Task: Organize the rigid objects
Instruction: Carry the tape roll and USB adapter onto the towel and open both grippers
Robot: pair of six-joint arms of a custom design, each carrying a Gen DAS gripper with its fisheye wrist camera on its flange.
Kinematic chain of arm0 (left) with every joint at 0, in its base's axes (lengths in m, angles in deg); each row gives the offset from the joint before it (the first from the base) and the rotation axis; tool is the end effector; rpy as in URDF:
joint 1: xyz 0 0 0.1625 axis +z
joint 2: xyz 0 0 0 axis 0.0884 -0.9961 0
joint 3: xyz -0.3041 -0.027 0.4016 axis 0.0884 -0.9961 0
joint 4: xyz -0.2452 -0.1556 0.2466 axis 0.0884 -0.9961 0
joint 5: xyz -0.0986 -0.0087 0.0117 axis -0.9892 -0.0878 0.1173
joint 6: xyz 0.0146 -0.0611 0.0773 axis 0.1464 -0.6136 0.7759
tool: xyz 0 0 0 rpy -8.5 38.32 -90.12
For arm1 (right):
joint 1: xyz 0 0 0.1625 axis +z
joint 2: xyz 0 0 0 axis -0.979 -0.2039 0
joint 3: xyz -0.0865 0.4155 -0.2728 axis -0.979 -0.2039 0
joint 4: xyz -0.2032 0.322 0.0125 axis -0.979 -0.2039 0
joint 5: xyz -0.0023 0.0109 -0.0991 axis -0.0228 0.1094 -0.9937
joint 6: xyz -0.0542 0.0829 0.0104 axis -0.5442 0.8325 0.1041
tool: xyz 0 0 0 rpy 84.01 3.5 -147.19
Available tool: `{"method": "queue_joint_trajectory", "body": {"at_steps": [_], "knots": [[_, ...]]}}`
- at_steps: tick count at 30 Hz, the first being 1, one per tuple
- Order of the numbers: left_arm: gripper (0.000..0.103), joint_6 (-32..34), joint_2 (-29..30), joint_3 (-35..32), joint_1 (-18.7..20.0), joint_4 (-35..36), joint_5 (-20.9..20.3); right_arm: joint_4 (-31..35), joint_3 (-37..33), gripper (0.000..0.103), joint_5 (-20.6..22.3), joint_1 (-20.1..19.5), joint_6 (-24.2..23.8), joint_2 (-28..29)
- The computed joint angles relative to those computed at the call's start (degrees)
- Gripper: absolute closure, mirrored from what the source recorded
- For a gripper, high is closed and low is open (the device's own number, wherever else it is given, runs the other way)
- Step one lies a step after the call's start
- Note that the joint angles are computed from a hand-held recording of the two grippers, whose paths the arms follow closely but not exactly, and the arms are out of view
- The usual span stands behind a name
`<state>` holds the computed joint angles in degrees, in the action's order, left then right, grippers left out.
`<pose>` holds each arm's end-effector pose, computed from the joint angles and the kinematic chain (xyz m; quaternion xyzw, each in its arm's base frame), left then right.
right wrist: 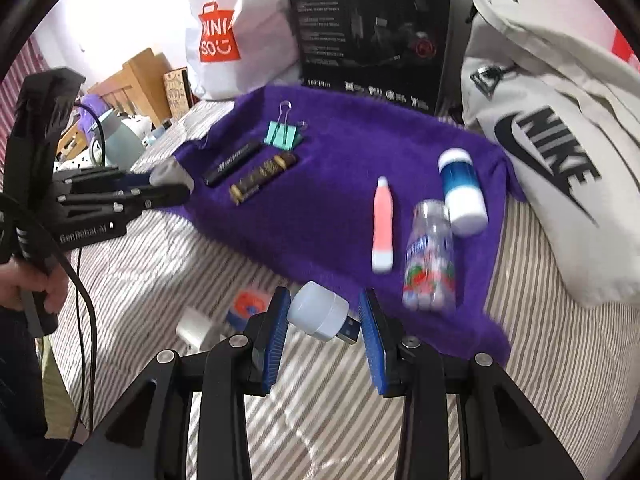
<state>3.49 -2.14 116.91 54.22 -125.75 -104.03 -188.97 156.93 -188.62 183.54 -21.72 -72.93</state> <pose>-0.1015 -0.5503 0.1926 0.2291 0.9089 -0.2159 0.2734 0.2283 -0.5175 0.0907 0.2655 -0.9127 0.1621 0.2649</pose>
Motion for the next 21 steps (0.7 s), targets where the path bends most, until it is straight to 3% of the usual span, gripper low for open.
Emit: {"method": "queue_joint_trajectory", "body": {"at_steps": [10,21], "knots": [[0.076,1.54,0.39,-2.8,1.67,1.59,0.0,6.83,-9.19,0.068,0.42,-1.19,-1.54,3.91],[0.075,3.02,1.67,-5.42,3.08,2.95,-1.27,10.09,-14.64,0.067,-2.44,-1.93,-3.97,8.86]]}}
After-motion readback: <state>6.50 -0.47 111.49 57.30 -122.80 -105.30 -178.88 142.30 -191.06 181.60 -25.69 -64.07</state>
